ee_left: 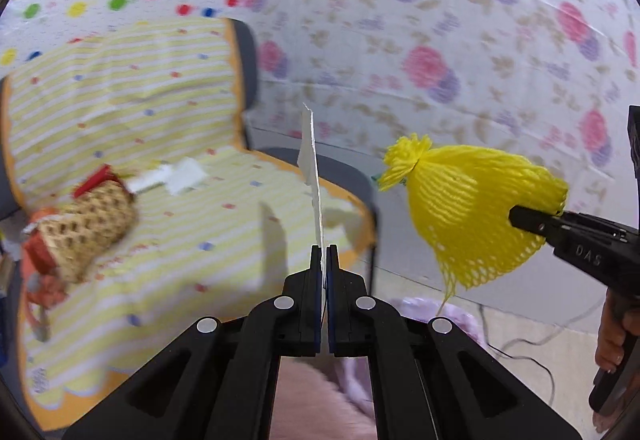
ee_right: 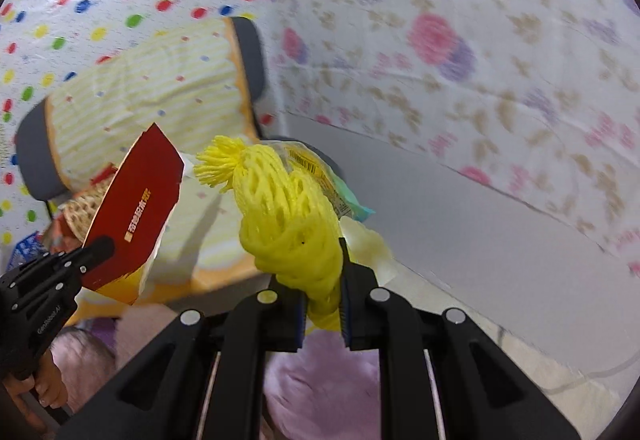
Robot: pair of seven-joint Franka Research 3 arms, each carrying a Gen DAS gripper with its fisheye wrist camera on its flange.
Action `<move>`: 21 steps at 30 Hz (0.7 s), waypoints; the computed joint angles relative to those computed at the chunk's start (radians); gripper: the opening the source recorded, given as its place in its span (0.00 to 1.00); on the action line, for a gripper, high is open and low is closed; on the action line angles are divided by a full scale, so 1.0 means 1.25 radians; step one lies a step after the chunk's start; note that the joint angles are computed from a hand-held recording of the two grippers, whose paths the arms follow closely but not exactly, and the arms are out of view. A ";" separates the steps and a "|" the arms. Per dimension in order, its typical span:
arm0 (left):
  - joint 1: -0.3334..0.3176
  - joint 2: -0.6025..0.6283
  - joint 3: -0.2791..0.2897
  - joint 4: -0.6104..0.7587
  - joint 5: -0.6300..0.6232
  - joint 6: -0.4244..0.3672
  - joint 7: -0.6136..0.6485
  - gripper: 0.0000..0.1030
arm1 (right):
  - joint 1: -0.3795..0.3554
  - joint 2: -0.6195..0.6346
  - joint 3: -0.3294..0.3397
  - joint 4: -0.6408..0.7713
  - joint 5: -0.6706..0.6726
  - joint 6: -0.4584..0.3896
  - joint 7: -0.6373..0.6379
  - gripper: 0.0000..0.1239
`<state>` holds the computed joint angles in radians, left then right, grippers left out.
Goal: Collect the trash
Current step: 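Carry the yellow foam net over the trash bin and open the right gripper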
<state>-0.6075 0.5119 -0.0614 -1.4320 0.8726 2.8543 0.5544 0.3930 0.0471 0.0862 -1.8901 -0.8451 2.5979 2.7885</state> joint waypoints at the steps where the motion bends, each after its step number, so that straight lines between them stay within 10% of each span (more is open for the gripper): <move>1: 0.015 0.013 -0.028 0.009 -0.030 0.001 0.041 0.02 | 0.001 -0.017 0.001 -0.023 0.002 -0.015 0.010 0.10; 9: 0.068 0.140 -0.187 0.123 -0.282 -0.064 0.380 0.03 | -0.036 -0.071 0.025 -0.149 0.129 -0.062 -0.002 0.10; 16: 0.041 0.259 -0.200 0.301 -0.407 -0.165 0.529 0.09 | -0.053 -0.020 0.007 -0.160 0.231 0.003 -0.055 0.15; 21: 0.011 0.292 -0.163 0.362 -0.460 -0.188 0.568 0.49 | -0.043 0.005 -0.006 -0.150 0.283 0.014 -0.096 0.34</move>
<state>-0.5943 0.8774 -0.2657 -0.9794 0.2971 2.6190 1.2641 0.3386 0.0528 0.0785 -2.0775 -0.4919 2.6151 2.6687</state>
